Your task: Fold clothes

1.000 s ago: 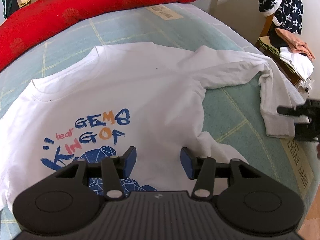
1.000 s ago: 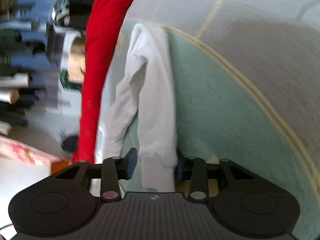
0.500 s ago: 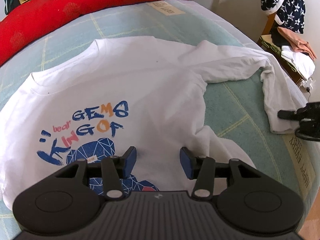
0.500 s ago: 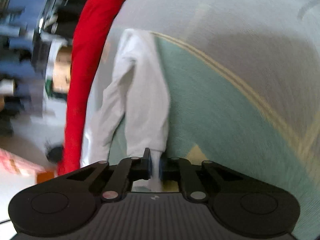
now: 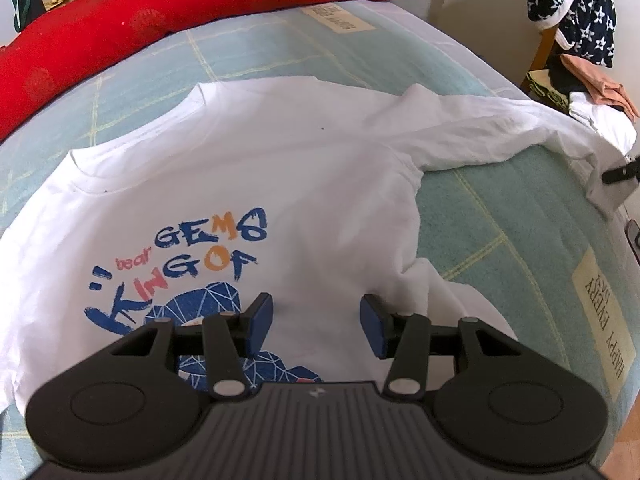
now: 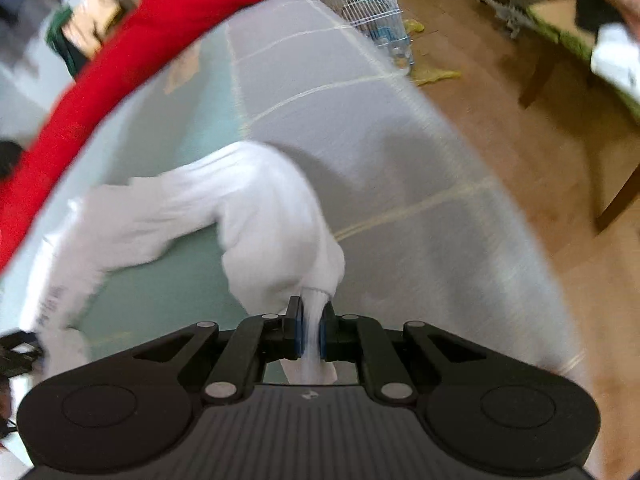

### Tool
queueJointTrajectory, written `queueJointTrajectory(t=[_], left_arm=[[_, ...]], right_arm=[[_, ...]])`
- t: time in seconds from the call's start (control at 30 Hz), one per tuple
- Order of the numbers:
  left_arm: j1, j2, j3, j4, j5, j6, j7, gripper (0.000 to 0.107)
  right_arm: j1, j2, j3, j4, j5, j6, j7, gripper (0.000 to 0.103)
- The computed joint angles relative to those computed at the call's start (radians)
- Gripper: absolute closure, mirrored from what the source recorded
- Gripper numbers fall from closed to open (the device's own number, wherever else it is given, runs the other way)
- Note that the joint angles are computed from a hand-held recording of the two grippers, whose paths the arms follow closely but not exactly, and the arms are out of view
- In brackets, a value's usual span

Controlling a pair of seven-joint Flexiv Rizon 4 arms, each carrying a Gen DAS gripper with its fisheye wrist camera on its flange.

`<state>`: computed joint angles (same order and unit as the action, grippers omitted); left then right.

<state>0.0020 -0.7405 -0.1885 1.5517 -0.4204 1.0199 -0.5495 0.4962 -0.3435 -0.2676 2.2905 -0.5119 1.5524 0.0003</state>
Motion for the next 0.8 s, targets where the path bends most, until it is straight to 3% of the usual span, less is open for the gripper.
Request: queueJointTrajectory(t=[0.1, 0.2, 0.33, 0.4, 0.47, 0.67, 0.8], left_arm=[[-0.001, -0.001, 0.001, -0.004, 0.002, 0.003, -0.001, 0.058], [-0.002, -0.002, 0.003, -0.008, 0.006, 0.004, -0.002, 0.058], [-0.001, -0.001, 0.002, -0.009, 0.005, 0.008, -0.005, 0.058], [0.0, -0.002, 0.002, -0.01, 0.005, 0.011, -0.006, 0.058], [0.001, -0.001, 0.001, -0.009, 0.004, 0.014, -0.006, 0.058], [0.015, 0.003, -0.012, -0.007, -0.014, 0.022, 0.001, 0.058], [0.023, 0.004, -0.024, -0.011, -0.037, 0.038, 0.004, 0.058]], right_arm=[[-0.188, 0.011, 0.177, -0.045, 0.087, -0.119, -0.178, 0.093], [-0.293, 0.014, 0.268, -0.084, 0.164, -0.219, -0.313, 0.093], [-0.359, 0.003, 0.304, -0.149, 0.244, -0.341, -0.423, 0.093], [-0.385, -0.004, 0.314, -0.156, 0.303, -0.327, -0.437, 0.092], [-0.35, 0.002, 0.258, -0.146, 0.264, -0.346, -0.354, 0.082], [-0.252, 0.052, 0.145, -0.08, -0.047, -0.33, -0.03, 0.078], [-0.215, -0.007, 0.068, -0.067, -0.232, -0.067, 0.17, 0.074]])
